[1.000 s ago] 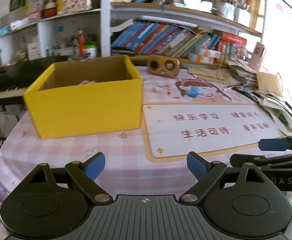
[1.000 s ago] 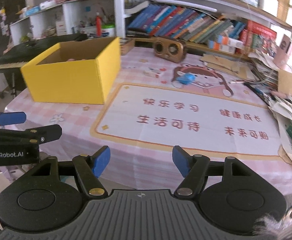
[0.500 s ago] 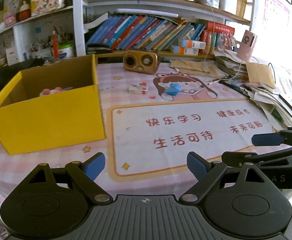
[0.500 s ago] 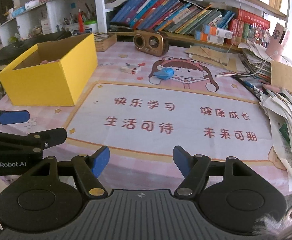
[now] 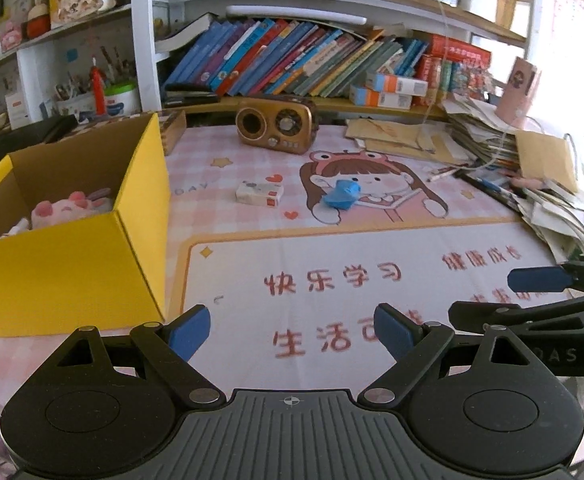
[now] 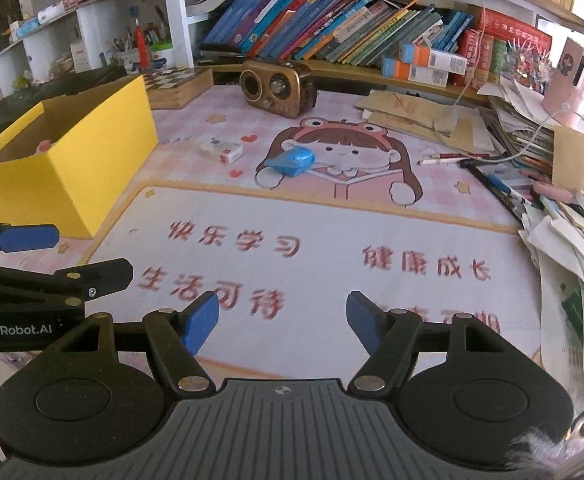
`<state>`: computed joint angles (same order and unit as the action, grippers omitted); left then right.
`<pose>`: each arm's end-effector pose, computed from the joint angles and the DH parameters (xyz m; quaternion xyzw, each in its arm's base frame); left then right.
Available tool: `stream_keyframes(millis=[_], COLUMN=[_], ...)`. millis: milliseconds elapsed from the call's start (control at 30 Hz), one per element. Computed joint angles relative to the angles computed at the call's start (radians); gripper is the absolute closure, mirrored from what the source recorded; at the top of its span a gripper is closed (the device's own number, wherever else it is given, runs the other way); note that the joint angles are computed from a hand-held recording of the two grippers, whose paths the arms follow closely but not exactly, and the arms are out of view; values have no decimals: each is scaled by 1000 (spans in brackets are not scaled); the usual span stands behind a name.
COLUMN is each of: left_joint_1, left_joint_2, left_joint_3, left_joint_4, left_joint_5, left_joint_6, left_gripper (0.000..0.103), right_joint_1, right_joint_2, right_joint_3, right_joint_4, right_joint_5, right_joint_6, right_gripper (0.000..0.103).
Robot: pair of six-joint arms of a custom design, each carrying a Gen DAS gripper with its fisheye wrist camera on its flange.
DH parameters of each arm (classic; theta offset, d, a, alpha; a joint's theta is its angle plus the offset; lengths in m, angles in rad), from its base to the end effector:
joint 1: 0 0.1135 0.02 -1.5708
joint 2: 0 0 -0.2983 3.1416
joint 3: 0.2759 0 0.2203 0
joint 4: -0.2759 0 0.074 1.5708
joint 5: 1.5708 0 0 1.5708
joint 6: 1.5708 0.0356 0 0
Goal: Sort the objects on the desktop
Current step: 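Withdraw both tools from the box back toward the table items, then grasp the blue plastic bag with the right gripper while the left gripper approaches the white-red card box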
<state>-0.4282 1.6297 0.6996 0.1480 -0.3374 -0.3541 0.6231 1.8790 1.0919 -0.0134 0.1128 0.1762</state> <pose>0.2675 -0.1092 0.2014 -0.0307 0.9119 -0.0011 0.4092 0.3099 0.2178 0.2115 -0.1844 0.9070 0.0978 0.3659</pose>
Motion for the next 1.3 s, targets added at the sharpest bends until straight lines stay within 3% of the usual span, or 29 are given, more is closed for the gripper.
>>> stream_keyframes(millis=[500,833,1300], left_joint_1=[40,99,137], left_joint_2=[248,399,491], left_joint_3=[285,470,605], left_joint_4=[-56,-96,-145], left_joint_5=[-82,-80,-81], left_joint_6=[-27,9,31], left_gripper=[12,12,12], right_joint_1=[-159,-208,-204], right_joint_2=[225,447,729], right_joint_3=[257,589,1075], right_joint_4=[-5,-72,-289], right_joint_5=[-175,-255,-334], right_joint_6=[-217,-301,-388], right_gripper=[32,31,30])
